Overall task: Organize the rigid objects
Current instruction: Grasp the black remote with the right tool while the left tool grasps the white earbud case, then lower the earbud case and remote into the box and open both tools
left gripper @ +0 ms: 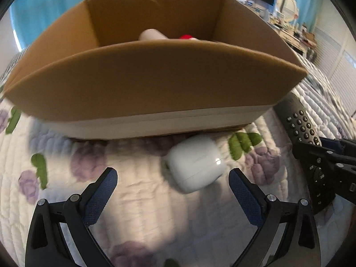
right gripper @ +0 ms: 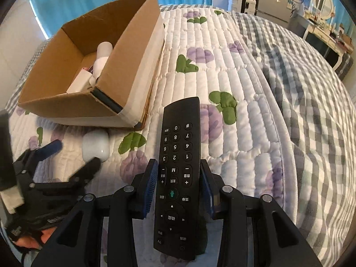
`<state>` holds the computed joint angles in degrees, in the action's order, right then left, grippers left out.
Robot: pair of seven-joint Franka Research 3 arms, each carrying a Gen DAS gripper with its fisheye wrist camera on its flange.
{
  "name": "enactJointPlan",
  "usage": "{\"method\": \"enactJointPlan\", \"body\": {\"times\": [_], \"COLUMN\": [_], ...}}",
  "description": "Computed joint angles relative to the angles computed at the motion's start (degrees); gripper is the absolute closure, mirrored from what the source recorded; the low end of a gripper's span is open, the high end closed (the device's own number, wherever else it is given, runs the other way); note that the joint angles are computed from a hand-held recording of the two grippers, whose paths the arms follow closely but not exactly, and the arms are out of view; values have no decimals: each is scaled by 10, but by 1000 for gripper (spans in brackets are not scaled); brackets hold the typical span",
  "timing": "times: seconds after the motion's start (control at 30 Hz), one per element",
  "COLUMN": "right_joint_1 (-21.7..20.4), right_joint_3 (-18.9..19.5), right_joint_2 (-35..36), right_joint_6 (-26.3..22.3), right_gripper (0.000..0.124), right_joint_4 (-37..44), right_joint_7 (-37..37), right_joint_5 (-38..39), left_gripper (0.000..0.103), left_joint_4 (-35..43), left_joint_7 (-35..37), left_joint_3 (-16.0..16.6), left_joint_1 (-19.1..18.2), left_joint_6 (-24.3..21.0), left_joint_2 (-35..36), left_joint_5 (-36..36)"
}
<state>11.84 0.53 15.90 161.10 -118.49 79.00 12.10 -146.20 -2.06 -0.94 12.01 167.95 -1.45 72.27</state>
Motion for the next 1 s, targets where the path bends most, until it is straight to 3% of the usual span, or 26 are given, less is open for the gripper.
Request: {"method": "enactJointPlan", "body": {"times": [0.07,0.13,0.27,0.37,0.53,0.63,0.77,1.0], "right_joint_1": [-2,12,19,21,32,56,31,24], "right_joint_3": [2,-10,-15,-18,-27,-51,-18,-1], "right_joint_2": [-1,-3,-3,-6,-35,-67,-97,-170], "right_joint_6": [1,7,13,21,61,92,96,97], "right_gripper": [87,87,87,87,87,87,87,87], "right_joint_4": [-1,-6,-8,-15,-52,-88,-108,-145], "right_joint_7": [-4,13,28,38,71,133,118,201], "right_joint_5": [5,-20,-44,-52,-82,-139,-98,-201], "left_gripper": [5,27,45,45,45,45,45,45], "left_joint_4": [18,27,29,16,-21,-52,-93,-135], "left_joint_7": [-2,9,13,51,41,34,73,187], "left_joint_3": [-6,-3,5,3,-5,-13,-27,-41], "left_joint_1": [-7,-10,-17,-19,-12,2,19,19], "left_joint_6": [-21,-19,-2,-7,-7,2,3,-32], "left_joint_2": [14,26,32,16,-38,-90,-164,-273], "left_joint_5": [5,-6,2,-30,-17,-6,-34,-148]}}
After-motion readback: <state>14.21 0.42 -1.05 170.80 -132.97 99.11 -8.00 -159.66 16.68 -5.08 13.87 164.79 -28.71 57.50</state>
